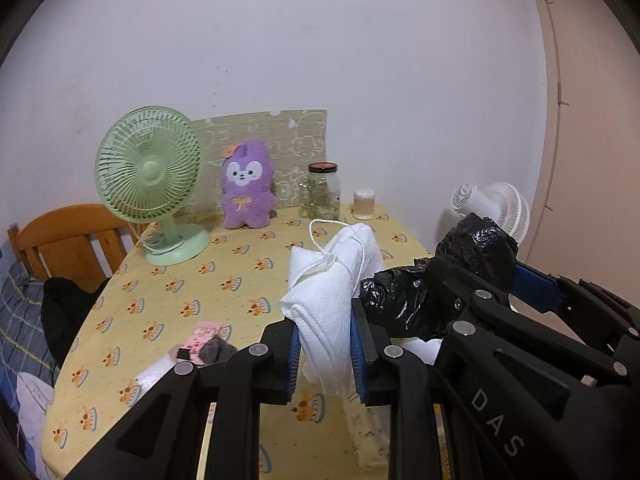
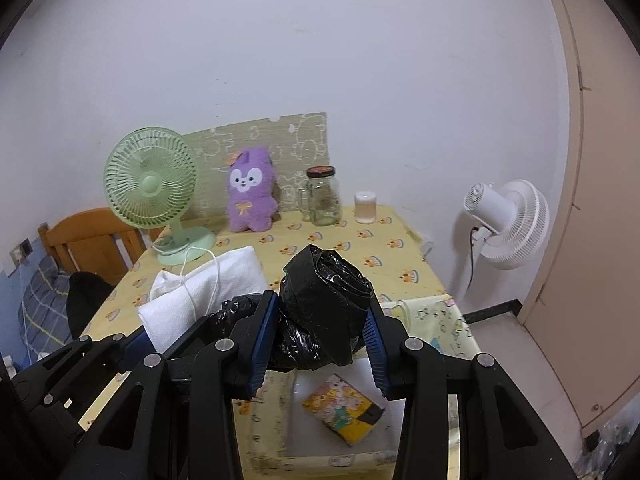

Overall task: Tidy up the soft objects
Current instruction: 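Carry the towel and umbrella over the gift box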

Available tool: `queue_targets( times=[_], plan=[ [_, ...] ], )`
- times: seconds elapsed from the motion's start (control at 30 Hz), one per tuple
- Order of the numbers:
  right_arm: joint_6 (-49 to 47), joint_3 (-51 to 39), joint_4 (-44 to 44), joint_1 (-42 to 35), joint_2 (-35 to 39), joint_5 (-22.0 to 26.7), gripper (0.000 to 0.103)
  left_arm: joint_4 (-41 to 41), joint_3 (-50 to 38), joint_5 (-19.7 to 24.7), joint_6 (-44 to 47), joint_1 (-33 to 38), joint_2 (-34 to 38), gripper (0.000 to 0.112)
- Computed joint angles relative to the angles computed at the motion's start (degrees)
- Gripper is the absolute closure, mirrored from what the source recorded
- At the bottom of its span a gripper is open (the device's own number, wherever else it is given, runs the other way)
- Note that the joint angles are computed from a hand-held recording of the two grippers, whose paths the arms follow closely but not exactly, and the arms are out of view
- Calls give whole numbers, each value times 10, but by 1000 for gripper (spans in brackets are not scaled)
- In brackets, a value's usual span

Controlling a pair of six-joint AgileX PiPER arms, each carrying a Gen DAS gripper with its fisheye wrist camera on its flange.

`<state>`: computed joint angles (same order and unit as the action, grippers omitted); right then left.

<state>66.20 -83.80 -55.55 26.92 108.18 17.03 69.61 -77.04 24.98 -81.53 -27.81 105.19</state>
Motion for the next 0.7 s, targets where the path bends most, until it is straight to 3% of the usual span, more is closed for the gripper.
queue_targets(
  times=[0.7],
  plan=[
    [-34,12,54,-77,25,-10,58,-170,-135,2,209,-32,107,92]
  ],
)
